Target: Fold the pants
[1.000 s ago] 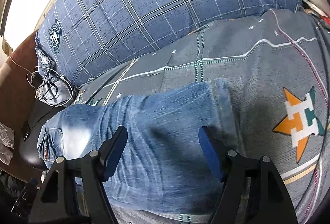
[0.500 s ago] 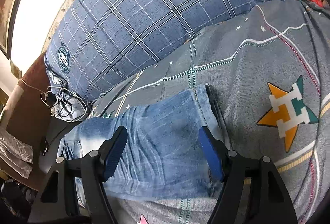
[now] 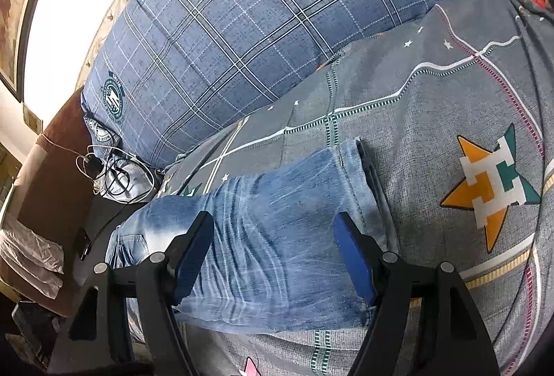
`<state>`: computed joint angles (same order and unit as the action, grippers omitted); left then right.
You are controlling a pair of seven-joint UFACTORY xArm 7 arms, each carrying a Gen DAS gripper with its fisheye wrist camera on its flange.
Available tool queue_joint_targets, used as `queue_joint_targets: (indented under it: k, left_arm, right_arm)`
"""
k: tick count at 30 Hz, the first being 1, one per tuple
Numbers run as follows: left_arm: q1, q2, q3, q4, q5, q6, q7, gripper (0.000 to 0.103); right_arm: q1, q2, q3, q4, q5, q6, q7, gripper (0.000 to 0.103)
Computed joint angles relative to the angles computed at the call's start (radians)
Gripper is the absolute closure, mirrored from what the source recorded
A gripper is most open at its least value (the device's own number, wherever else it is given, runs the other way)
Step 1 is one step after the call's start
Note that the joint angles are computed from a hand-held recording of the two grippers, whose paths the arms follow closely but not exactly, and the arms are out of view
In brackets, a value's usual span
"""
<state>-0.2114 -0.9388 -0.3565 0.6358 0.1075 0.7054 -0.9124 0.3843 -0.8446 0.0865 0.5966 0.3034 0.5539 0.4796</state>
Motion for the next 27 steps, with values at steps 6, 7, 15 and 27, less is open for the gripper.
queue_joint_targets:
  k: [6,7,15,27]
  left_arm:
    - [0.006,0.004,-0.016,0.009,0.023,-0.004,0.008,0.017]
    - [0.007,0.006,-0.02,0.011,0.027,-0.001,0.011,0.017]
    - [0.006,0.002,-0.025,0.012,0.031,0.004,0.002,0.017]
    - [0.002,0.02,-0.035,0.029,0.024,0.019,-0.019,0.017]
  right_arm:
    - [-0.019,0.002,0.017,-0.002,-0.02,-0.001,0.009,0.03]
    - [-0.017,0.008,0.014,0.001,-0.022,-0.001,0.009,0.03]
    - [-0.024,0.021,0.015,0.008,-0.036,0.015,0.016,0.03]
    - [-0.045,0.051,0.02,0.009,-0.073,0.051,0.007,0.03]
